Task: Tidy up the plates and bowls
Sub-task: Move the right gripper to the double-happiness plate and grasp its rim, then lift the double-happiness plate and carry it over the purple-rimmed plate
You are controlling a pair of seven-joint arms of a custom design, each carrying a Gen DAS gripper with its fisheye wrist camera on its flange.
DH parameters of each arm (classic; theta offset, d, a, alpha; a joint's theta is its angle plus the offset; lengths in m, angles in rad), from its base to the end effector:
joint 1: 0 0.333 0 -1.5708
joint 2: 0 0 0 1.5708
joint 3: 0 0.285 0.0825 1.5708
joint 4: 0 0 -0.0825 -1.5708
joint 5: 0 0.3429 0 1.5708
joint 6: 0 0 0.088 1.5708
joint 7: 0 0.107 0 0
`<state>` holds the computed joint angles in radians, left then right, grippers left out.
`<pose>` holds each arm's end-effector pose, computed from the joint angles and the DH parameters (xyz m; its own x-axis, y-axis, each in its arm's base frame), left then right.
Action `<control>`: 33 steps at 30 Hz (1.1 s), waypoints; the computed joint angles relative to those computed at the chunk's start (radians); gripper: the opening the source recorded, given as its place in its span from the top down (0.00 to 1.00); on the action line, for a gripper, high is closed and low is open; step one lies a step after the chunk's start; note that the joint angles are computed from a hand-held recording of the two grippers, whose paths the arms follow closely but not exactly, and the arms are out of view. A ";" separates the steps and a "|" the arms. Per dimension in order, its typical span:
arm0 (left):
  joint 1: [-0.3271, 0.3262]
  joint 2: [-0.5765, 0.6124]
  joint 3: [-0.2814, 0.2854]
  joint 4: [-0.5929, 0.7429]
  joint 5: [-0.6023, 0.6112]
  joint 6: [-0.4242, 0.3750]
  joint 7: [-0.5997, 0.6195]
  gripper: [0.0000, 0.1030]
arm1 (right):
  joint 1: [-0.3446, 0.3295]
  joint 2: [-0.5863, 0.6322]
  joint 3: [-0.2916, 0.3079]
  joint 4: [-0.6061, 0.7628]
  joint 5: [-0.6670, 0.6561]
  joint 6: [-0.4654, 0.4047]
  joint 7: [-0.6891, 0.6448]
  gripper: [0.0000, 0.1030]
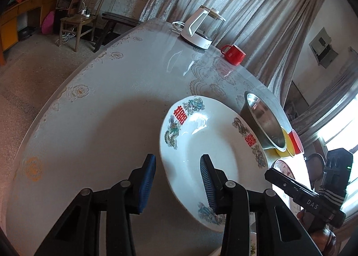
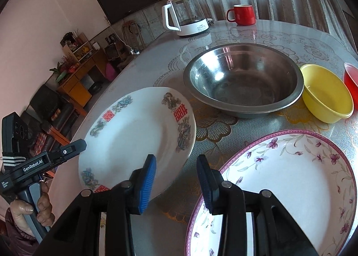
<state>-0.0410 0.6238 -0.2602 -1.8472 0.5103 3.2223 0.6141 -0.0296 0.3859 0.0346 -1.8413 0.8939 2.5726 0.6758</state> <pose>0.6057 -0.2129 0.2910 0.0696 -0.8878 0.4549 -0.7758 -0.3348 -0.5349 0.6210 -0.0115 0.3463 0.2890 -0.8993 -0.3284 -0.8393 -0.0730 -0.5388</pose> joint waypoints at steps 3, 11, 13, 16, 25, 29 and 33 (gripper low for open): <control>0.100 0.068 -0.122 0.072 -0.013 -0.057 0.083 0.61 | 0.004 0.035 -0.005 0.043 -0.025 -0.020 0.031 0.64; 0.101 0.165 -0.161 0.197 -0.098 -0.132 0.226 0.70 | 0.011 0.104 0.007 0.123 -0.080 -0.051 0.084 0.61; 0.096 0.154 -0.150 0.183 -0.112 -0.131 0.240 0.77 | 0.022 0.114 0.005 0.129 -0.100 -0.044 0.102 0.61; 0.127 0.142 -0.179 0.140 -0.126 -0.107 0.270 0.80 | 0.030 0.110 0.002 0.125 -0.123 -0.029 0.120 0.63; 0.106 0.105 -0.151 0.079 -0.106 -0.058 0.266 0.75 | 0.041 0.112 -0.007 0.136 -0.182 -0.041 0.134 0.60; 0.084 0.104 -0.133 0.100 -0.103 -0.083 0.242 0.71 | 0.048 0.108 -0.004 0.125 -0.198 -0.026 0.134 0.61; 0.099 0.089 -0.156 0.074 -0.083 -0.090 0.288 0.75 | 0.031 0.101 0.007 0.113 -0.165 -0.012 0.109 0.66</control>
<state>0.0585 0.7126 -0.4167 -1.7737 0.4271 3.1323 0.9024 0.0015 0.4865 0.0415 -1.7286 0.7291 2.5601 0.7843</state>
